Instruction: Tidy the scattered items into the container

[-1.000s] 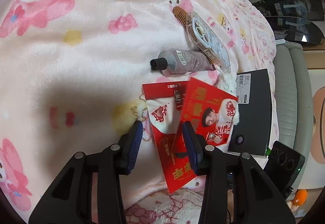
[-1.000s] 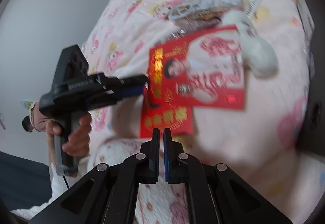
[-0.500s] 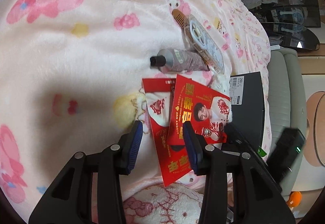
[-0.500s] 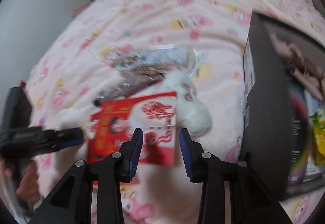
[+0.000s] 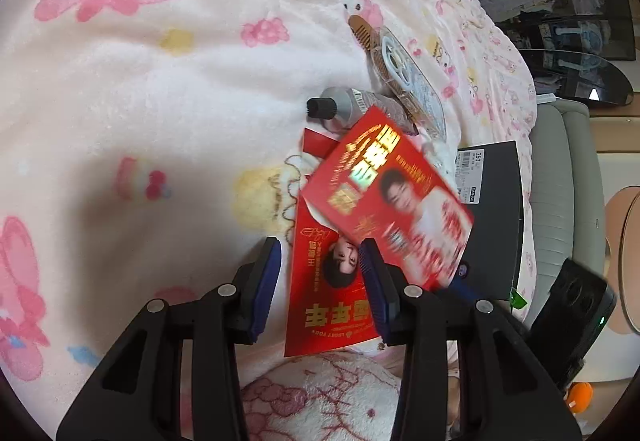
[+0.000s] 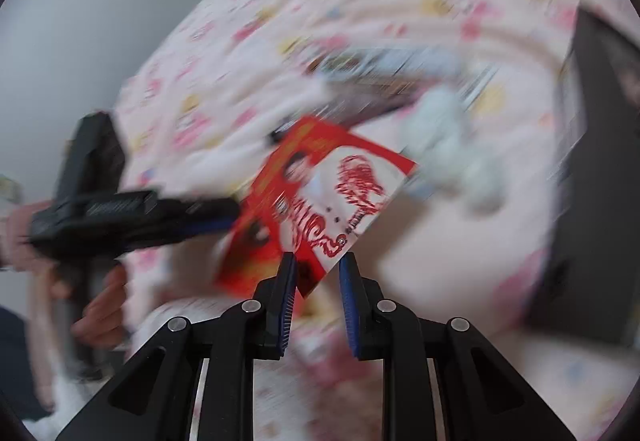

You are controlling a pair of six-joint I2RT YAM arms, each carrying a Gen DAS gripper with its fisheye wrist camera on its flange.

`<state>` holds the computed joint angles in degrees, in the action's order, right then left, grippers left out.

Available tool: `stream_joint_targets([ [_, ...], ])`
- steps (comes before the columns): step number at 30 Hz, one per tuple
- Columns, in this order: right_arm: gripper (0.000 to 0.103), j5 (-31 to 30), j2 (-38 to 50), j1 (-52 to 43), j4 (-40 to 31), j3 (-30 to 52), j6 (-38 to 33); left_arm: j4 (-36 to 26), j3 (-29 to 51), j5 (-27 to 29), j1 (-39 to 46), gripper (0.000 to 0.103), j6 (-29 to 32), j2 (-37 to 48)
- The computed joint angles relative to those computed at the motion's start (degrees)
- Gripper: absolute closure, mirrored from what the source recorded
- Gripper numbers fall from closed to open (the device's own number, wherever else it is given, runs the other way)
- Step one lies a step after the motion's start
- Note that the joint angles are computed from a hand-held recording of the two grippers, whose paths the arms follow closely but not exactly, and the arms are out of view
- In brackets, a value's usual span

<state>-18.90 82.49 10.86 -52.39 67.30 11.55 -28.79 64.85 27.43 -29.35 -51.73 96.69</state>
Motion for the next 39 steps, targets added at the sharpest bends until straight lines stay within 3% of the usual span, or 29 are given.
stream_joint_targets([
  [2, 0.084, 0.30, 2.27, -0.58, -0.58, 2.69, -0.68, 0.41, -0.14, 0.53, 0.17, 0.063, 0.12, 0.06],
  [6, 0.084, -9.16, 3.88, -2.47, -2.65, 2.27, -2.53, 0.72, 0.10, 0.61, 0.33, 0.063, -0.14, 1.04],
  [10, 0.084, -14.30, 5.09, -0.81, -8.81, 1.75, -7.34, 1.42, -0.03, 0.76, 0.32, 0.063, -0.50, 1.22],
  [12, 0.077, -13.06, 3.79, 0.45, -11.49, 2.08, -10.04, 0.86, 0.19, 0.41, 0.21, 0.062, 0.02, 1.08],
  [14, 0.065, -8.38, 1.50, 2.03, -14.18, 2.98, -11.90, 0.11, 0.57, 0.44, 0.12, 0.063, 0.75, 1.12],
  [16, 0.062, -4.65, -1.09, 2.87, -15.06, 3.66, -12.90, 0.27, 0.57, 0.76, -0.01, 0.061, 0.90, 1.16],
  [20, 0.062, -0.83, -3.35, 2.12, -7.23, 2.21, -9.65, 0.44, 0.83, -0.16, -0.65, 0.060, 0.20, 1.71],
  [24, 0.062, 4.48, 6.03, 1.47, -0.92, 2.08, -4.22, 0.78, 0.28, -1.28, -1.43, 0.060, -1.08, 1.18],
  [28, 0.061, -3.32, 9.35, -1.20, 0.66, 0.82, -1.67, 0.43, 0.13, -1.48, -1.78, 0.060, -1.12, 0.88],
  [32, 0.060, -16.31, 9.77, -2.11, -2.16, 0.87, -4.98, 1.06, 0.60, -0.06, -2.63, 0.058, -0.42, 1.70],
  [37, 0.060, -10.15, 9.45, -2.61, 0.57, 0.34, -1.45, 1.49, 0.99, 0.36, -1.29, 0.061, -1.61, 3.44],
  [38, 0.060, -12.11, 10.77, -3.02, 1.65, 0.00, -1.11, 1.07, 1.56, 0.44, -1.44, 0.072, -1.30, 3.91],
  [39, 0.060, -13.77, 11.21, -3.66, 1.82, -0.71, -1.93, -0.46, 3.01, 0.30, -2.02, 0.076, -0.25, 4.47],
])
